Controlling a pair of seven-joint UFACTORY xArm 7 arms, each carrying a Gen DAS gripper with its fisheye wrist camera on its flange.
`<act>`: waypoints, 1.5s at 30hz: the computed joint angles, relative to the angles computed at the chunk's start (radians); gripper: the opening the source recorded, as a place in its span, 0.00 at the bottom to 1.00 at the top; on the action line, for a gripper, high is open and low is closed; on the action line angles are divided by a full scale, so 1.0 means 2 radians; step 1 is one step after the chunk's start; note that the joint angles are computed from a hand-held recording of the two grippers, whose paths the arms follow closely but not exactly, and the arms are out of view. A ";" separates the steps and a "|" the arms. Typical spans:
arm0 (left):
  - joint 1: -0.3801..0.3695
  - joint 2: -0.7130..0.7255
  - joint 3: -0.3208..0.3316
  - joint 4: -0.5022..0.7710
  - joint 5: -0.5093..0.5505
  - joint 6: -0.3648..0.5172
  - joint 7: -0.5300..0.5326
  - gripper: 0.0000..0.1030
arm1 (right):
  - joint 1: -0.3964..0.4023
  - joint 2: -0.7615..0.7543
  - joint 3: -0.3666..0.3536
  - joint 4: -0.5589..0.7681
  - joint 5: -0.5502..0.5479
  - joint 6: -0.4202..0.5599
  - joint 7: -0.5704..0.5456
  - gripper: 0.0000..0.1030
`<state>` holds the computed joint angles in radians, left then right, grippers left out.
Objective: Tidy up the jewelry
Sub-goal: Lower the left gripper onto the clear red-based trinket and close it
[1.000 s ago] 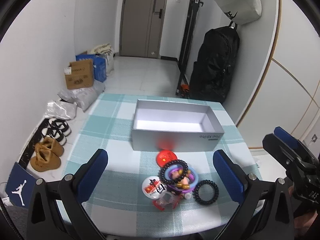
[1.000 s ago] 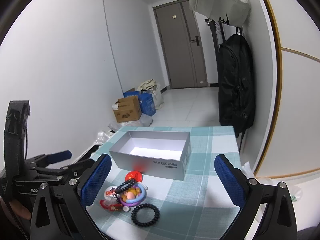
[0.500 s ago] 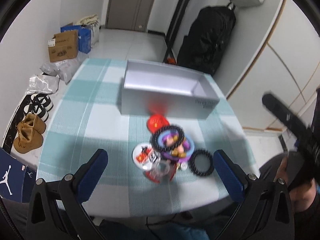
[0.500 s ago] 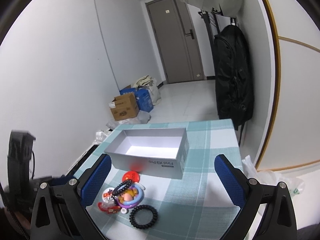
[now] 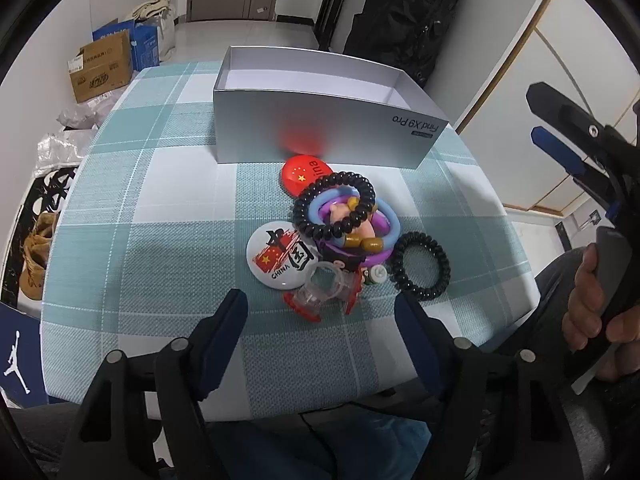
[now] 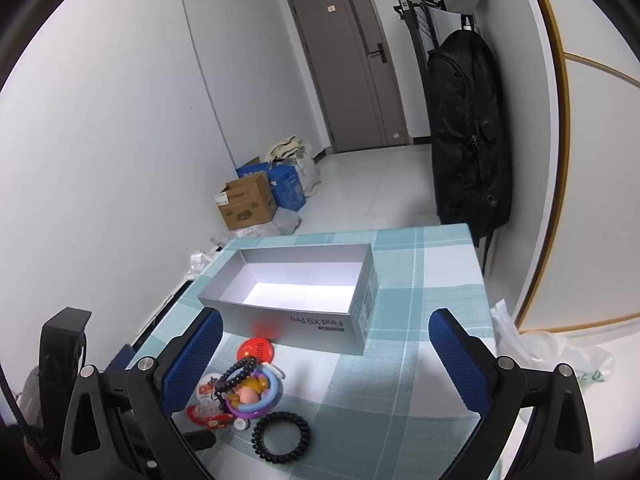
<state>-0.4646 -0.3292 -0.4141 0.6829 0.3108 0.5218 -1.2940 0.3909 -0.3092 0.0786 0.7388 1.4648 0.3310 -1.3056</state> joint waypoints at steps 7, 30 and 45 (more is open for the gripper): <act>-0.002 -0.004 0.010 -0.016 -0.016 -0.021 0.016 0.42 | -0.003 0.001 -0.005 0.000 -0.010 0.010 0.015 1.00; -0.015 -0.017 0.026 -0.034 -0.078 -0.035 0.096 0.17 | -0.004 -0.007 -0.005 -0.006 -0.013 0.012 0.019 1.00; -0.011 -0.046 0.024 -0.041 -0.091 -0.033 0.106 0.14 | 0.004 -0.004 -0.004 -0.020 -0.107 0.019 0.081 1.00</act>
<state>-0.4857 -0.4209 -0.3660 0.6004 0.1291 0.4549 -1.0830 0.3985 -0.3167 0.0704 0.6993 1.2499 0.3681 -1.1433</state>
